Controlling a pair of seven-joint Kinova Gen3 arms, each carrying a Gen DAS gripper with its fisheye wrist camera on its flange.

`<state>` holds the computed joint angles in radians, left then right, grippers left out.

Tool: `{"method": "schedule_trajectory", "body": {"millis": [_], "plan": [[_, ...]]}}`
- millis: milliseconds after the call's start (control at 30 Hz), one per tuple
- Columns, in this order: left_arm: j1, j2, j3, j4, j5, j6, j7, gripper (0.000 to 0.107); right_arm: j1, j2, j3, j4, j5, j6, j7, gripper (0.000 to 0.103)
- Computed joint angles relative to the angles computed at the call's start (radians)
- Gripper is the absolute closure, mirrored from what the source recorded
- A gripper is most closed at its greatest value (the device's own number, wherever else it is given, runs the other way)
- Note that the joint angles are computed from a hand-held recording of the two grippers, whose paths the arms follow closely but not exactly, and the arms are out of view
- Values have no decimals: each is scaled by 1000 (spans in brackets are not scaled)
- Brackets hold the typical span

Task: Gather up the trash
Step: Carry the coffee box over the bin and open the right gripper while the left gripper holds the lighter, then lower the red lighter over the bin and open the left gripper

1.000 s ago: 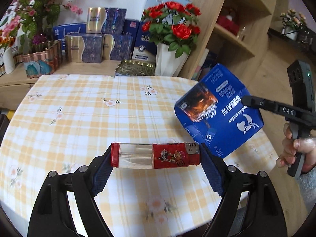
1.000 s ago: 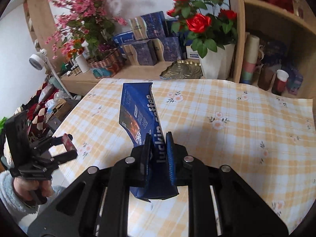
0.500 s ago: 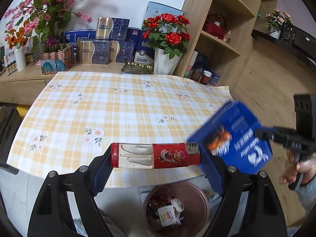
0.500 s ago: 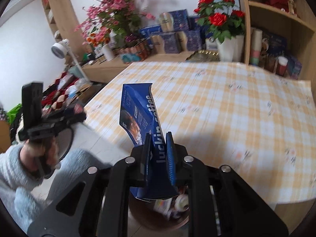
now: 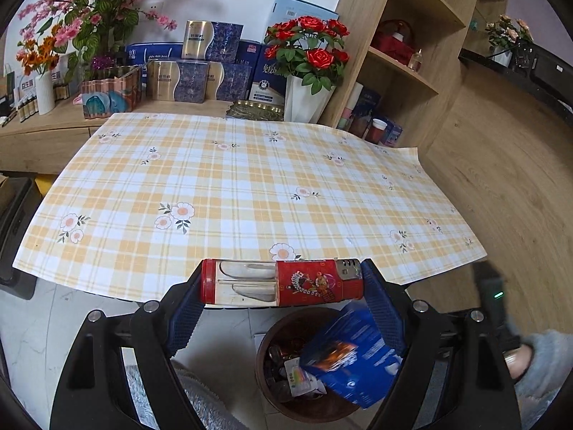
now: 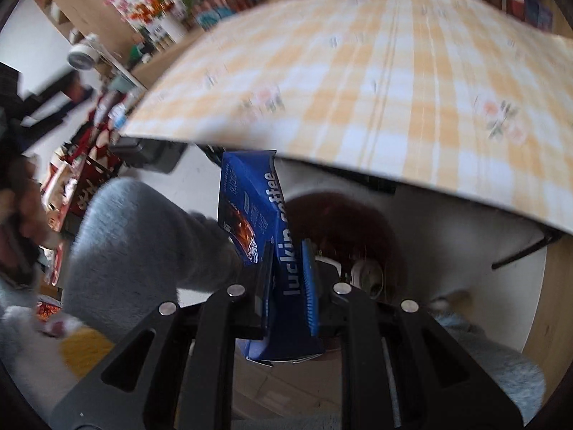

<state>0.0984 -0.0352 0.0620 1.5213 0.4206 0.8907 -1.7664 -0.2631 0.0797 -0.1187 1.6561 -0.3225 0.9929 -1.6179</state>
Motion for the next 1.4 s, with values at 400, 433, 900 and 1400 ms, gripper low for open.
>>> {"method": "schedule_trajectory", "body": {"millis": [400, 433, 900, 1400], "plan": [[-9, 23, 0, 0, -2, 10, 12, 27, -9, 173, -16, 11, -44, -36, -88, 84], [-9, 24, 1, 0, -4, 10, 14, 27, -6, 177, -15, 18, -50, -46, -98, 84], [-12, 46, 9, -2, 9, 8, 6, 27, 32, 179, -28, 88, -134, -152, -132, 39], [13, 59, 33, 29, 47, 4, -78, 27, -16, -78, -4, 163, 106, -283, -188, 6]]}}
